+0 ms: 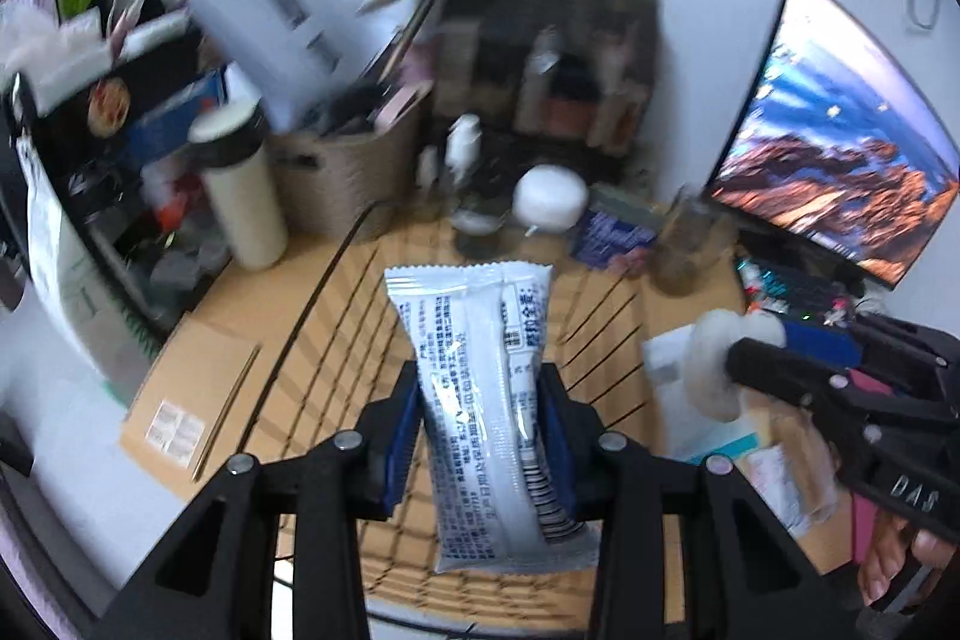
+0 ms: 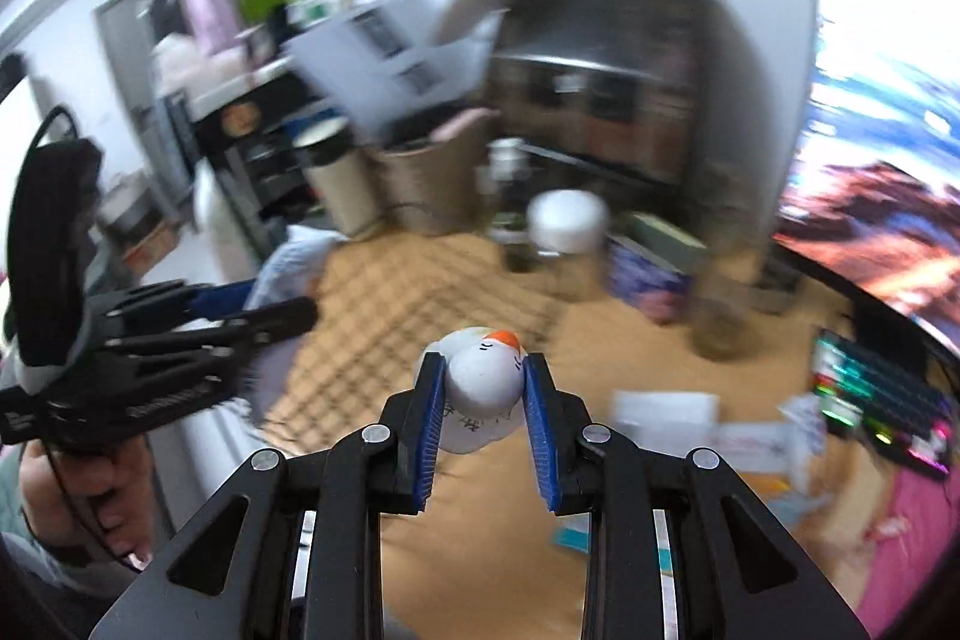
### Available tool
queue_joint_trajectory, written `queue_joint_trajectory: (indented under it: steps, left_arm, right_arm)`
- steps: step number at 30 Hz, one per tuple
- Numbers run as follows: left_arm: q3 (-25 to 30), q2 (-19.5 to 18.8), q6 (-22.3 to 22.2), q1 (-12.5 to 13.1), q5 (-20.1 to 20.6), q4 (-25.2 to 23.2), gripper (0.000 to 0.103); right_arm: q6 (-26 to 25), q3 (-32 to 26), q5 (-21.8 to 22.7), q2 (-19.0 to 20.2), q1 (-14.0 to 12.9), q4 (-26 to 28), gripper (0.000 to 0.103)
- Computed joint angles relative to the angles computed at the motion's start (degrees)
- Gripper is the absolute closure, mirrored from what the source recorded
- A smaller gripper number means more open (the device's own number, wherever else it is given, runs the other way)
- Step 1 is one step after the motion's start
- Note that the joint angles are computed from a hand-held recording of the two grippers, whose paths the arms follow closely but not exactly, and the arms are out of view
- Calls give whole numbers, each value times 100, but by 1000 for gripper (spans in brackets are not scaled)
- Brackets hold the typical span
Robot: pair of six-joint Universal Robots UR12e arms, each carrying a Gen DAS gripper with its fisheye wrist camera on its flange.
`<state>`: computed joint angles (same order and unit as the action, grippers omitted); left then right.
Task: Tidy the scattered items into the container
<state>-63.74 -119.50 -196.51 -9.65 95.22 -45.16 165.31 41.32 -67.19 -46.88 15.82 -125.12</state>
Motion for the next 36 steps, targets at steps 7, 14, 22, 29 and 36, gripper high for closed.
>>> queue_joint_trajectory:
  steps: [7,14,22,29,36]
  left_arm:
    - [-139,-73,21,226,-433,-483,61]
    - [-182,-103,63,291,-665,-615,58]
    - [-256,-27,-68,273,-415,-478,34]
    - [-242,38,28,182,-391,-329,34]
    - [60,-28,324,-15,-597,-268,33]
  right_arm:
    - [-279,-751,-185,562,349,1076,75]
    - [-280,-901,-456,687,430,1339,75]
    - [-245,-710,-574,587,449,973,60]
    - [-95,-404,-441,372,352,707,60]
    - [587,590,-672,-320,8,-293,60]
